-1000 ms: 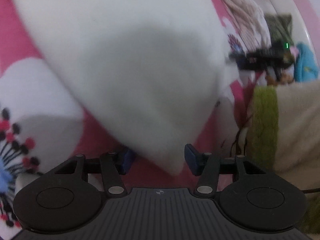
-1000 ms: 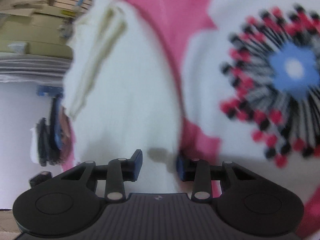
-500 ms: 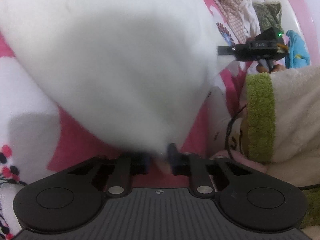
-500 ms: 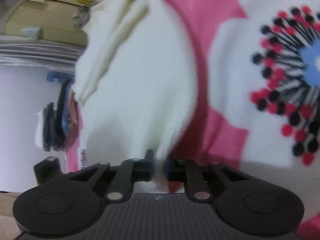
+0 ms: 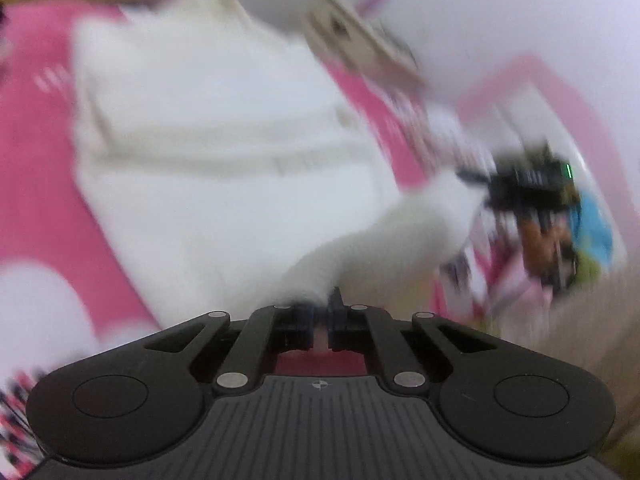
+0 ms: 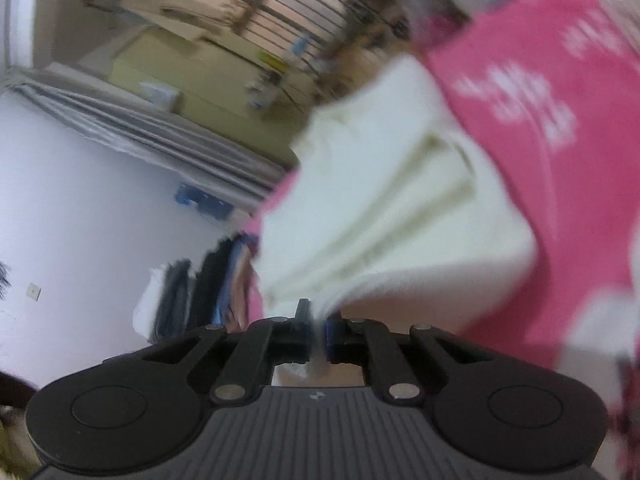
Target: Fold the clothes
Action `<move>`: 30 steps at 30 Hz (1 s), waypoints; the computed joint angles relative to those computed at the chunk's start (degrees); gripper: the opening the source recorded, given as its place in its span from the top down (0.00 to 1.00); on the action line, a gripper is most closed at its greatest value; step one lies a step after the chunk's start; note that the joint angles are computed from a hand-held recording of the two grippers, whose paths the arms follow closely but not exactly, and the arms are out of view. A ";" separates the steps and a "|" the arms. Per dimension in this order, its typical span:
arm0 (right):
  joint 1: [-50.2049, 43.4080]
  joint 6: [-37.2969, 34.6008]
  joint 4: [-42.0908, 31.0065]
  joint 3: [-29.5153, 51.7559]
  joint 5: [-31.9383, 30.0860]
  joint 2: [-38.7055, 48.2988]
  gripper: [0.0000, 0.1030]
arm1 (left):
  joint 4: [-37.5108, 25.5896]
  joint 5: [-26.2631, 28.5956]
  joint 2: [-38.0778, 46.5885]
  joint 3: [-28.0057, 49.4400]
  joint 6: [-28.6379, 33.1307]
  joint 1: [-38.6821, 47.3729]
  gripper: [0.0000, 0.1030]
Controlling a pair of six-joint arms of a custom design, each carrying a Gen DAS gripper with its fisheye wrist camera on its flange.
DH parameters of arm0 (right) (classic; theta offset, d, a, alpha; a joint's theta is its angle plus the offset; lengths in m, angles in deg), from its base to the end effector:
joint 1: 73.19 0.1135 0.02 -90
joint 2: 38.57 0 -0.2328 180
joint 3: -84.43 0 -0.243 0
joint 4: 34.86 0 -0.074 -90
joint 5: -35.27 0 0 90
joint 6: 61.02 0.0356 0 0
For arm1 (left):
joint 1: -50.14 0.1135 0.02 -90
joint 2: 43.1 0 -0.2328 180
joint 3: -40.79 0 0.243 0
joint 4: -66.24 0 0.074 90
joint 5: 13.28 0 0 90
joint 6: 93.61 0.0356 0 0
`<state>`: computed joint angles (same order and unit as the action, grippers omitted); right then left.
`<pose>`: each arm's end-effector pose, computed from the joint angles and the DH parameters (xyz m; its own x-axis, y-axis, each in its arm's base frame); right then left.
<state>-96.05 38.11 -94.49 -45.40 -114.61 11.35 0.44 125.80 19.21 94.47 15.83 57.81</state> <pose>0.1593 -0.0337 0.2136 -0.8164 0.4306 -0.3848 -0.0825 0.5725 0.8158 0.1802 -0.0029 0.1894 -0.8625 0.1038 -0.4954 0.4248 0.6805 -0.5971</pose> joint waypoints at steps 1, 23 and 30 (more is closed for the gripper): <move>2.33 4.89 5.99 0.48 0.81 1.07 0.93 | 2.47 0.51 0.29 0.86 -3.03 0.98 0.96; 21.02 30.05 46.46 48.82 19.62 63.06 0.93 | 46.46 -15.00 45.20 35.79 -43.11 -2.17 0.90; 21.55 50.88 50.78 58.74 22.62 82.90 0.73 | 48.88 -24.82 54.14 37.90 -51.11 -5.28 0.68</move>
<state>-74.50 88.99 -43.71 13.35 -91.99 94.25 49.32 100.98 73.34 132.37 -35.28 52.53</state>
